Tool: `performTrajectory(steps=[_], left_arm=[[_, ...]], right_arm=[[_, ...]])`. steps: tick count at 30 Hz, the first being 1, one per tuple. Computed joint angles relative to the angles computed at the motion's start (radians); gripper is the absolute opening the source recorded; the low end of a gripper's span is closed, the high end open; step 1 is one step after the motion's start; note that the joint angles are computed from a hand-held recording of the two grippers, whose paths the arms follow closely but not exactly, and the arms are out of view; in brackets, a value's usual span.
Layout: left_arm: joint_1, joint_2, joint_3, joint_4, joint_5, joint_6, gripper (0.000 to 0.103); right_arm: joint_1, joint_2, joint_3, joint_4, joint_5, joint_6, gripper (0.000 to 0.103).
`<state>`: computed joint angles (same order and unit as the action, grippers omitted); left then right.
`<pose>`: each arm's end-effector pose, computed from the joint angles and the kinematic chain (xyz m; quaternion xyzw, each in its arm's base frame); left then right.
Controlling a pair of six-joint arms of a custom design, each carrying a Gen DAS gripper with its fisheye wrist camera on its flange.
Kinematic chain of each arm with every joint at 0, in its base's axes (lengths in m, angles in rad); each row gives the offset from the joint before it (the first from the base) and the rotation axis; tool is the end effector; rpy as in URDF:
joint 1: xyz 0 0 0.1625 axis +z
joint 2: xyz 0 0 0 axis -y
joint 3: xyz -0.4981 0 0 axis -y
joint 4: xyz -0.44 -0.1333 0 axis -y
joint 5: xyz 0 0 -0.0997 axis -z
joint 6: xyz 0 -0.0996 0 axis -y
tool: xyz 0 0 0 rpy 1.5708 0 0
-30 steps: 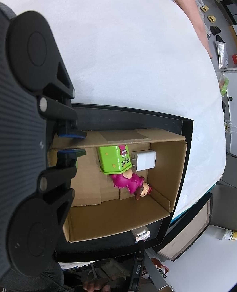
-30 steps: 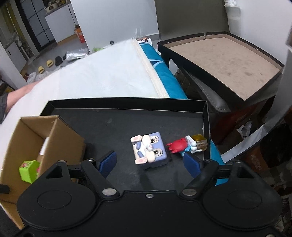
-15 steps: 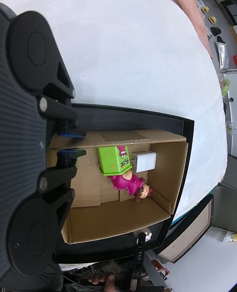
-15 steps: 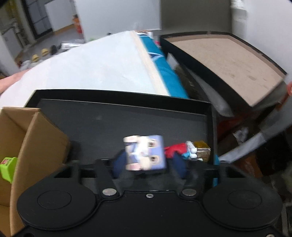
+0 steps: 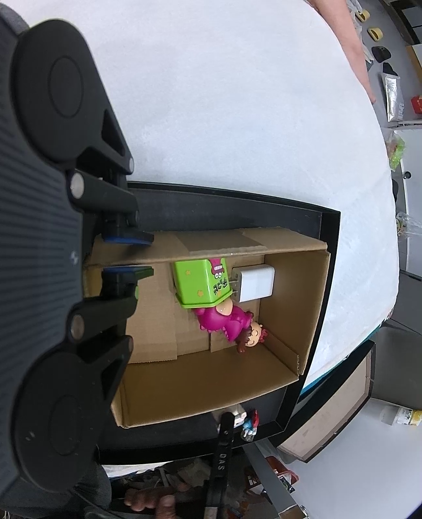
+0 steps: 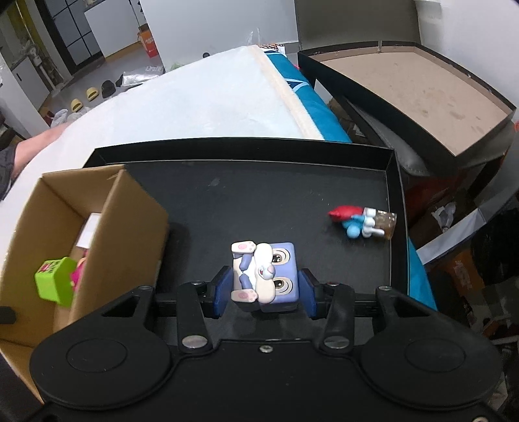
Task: Organize rigid objects
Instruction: 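Carry the cube figure into the box and release it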
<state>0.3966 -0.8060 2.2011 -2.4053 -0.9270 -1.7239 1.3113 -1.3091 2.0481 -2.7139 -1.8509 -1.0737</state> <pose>-0.3533 -0.3573 -0.0318 -0.1632 0.9012 -0.2699 0.2974 -0.0475 -0.5910 0.2985 0.3584 -0.9019 0.0716 0.2303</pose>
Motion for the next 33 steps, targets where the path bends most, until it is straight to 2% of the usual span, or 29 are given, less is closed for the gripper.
performTrajectory(steps=[14,22,26,33], left_arm=[[-0.015,-0.002,0.007,-0.008,0.012,-0.003,0.011],[-0.021,-0.006,0.015,-0.013,0.016,-0.014,0.01],[-0.024,-0.005,0.017,-0.018,0.02,-0.014,0.01],[-0.031,-0.009,0.028,-0.035,0.028,-0.016,0.01]], right_arm=[[0.009,-0.087,0.039,0.059,0.038,0.056,0.043],[0.04,-0.123,0.047,0.095,0.072,0.08,0.043],[0.059,-0.138,0.038,0.158,0.099,0.107,0.043],[0.097,-0.158,0.049,0.19,0.138,0.105,0.043]])
